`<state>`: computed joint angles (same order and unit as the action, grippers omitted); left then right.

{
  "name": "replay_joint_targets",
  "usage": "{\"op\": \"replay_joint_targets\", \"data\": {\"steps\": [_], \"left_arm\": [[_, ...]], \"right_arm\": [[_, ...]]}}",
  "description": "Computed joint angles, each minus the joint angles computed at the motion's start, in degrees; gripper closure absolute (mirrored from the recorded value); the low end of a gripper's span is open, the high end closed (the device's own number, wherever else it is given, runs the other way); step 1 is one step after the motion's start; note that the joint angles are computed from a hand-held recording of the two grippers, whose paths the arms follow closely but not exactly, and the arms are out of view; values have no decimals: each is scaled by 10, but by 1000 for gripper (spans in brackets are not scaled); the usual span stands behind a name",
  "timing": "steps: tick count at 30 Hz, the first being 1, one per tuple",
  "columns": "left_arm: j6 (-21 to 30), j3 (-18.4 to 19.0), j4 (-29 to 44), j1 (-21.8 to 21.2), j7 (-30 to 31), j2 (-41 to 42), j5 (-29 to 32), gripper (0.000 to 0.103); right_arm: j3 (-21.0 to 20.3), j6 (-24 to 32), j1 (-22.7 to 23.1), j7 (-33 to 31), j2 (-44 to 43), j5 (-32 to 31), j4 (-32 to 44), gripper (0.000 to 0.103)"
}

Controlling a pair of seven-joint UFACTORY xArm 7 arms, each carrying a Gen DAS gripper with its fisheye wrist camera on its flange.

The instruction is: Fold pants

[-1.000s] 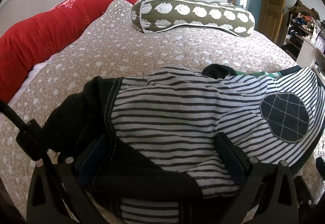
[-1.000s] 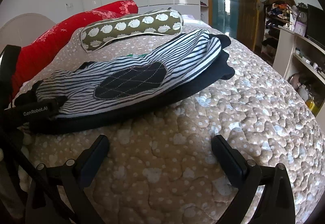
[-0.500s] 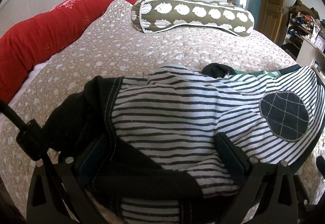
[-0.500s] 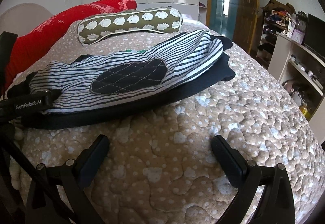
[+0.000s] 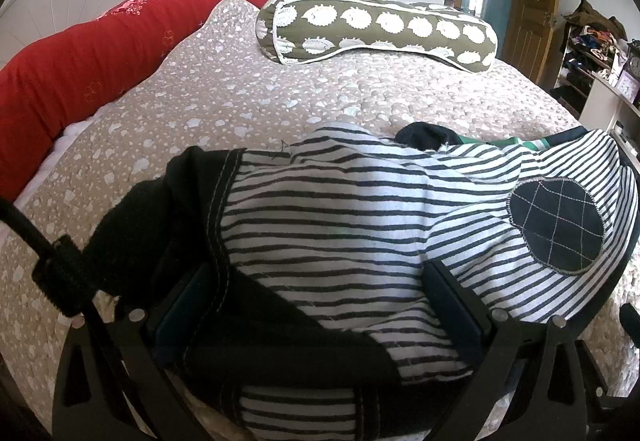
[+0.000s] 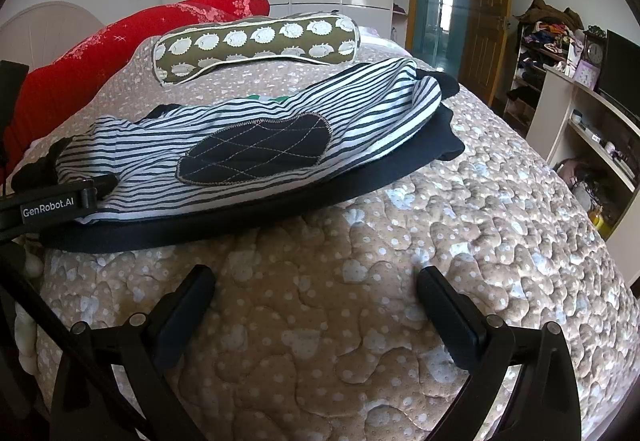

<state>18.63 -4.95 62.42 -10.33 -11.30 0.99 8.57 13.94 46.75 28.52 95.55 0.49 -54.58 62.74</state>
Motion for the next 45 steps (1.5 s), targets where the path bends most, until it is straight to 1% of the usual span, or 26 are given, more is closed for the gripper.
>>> {"op": "replay_joint_targets", "data": {"steps": [4, 6, 9, 12, 14, 15, 17, 20, 21, 22, 23, 25, 27, 29, 30, 31, 33, 35, 37, 38, 39, 40, 41, 42, 43, 45], "left_arm": [[2, 0, 3, -1, -2, 2, 2, 0], [5, 0, 2, -1, -5, 1, 6, 0], [18, 0, 10, -2, -17, 4, 17, 0], [31, 2, 19, -6, -60, 9, 59, 0], [31, 3, 17, -8, -84, 7, 89, 0], [27, 3, 15, -8, -85, 5, 92, 0], [23, 2, 12, -4, -57, 3, 57, 0], [41, -1, 17, -2, -9, 0, 12, 0], [47, -1, 17, -2, 1, -2, 5, 0], [54, -2, 16, -2, 21, -7, -14, 0], [63, -2, 14, -1, 52, -14, -45, 1], [91, 3, 11, -1, 133, -34, -134, 2], [133, 16, 22, -2, 222, -51, -238, 2], [178, 28, 50, 0, 273, -51, -310, 2], [201, 33, 71, 4, 293, -43, -342, 2], [228, 37, 108, 10, 310, -24, -370, 2], [260, 31, 175, 21, 321, 19, -384, 2], [269, 21, 232, 29, 305, 62, -364, 2], [288, 7, 290, 35, 308, 105, -348, 2], [299, 1, 309, 39, 314, 120, -344, 2], [308, -3, 327, 40, 317, 135, -334, 2], [314, -6, 343, 39, 313, 150, -321, 2], [321, -8, 358, 40, 310, 164, -312, 2], [334, -11, 373, 43, 310, 178, -309, 2], [350, -15, 388, 47, 311, 191, -309, 2], [368, -19, 406, 53, 313, 207, -306, 2]], "right_arm": [[0, 2, 0, -1, 2, -3, 2, 1], [-1, -1, 0, -11, 2, 13, 4, 1], [-5, -24, -6, -24, -3, 34, 1, 1], [-8, -47, -13, -41, -10, 44, -7, 1], [-7, -57, -17, -42, -13, 34, -15, 1], [-6, -61, -19, -41, -16, 27, -19, 1], [-4, -78, -23, -28, -27, 11, -35, 1], [-4, -120, -35, -30, -47, 10, -60, 1], [-3, -126, -39, -46, -49, 16, -63, 1], [-3, -135, -42, -77, -53, 32, -67, 1], [-4, -147, -45, -105, -59, 50, -73, 1], [-11, -182, -51, -183, -83, 111, -95, 1], [-17, -200, -60, -231, -125, 155, -123, 1], [-22, -204, -76, -263, -157, 172, -134, 1], [-28, -208, -85, -283, -172, 178, -136, 1], [-33, -211, -96, -302, -181, 181, -133, 1], [-49, -214, -111, -357, -179, 200, -110, 1], [-58, -202, -126, -411, -156, 219, -71, 1], [-76, -194, -128, -500, -121, 262, -33, 1], [-78, -187, -129, -539, -98, 283, -11, 1], [-89, -177, -124, -576, -80, 302, 7, 1], [-76, -171, -140, -589, -65, 301, 19, 1], [-67, -161, -150, -582, -47, 279, 36, 1], [-76, -153, -148, -579, -42, 269, 40, 1], [-60, -149, -164, -574, -20, 266, 60, 1], [-70, -158, -162, -588, -8, 297, 69, 1]]}}
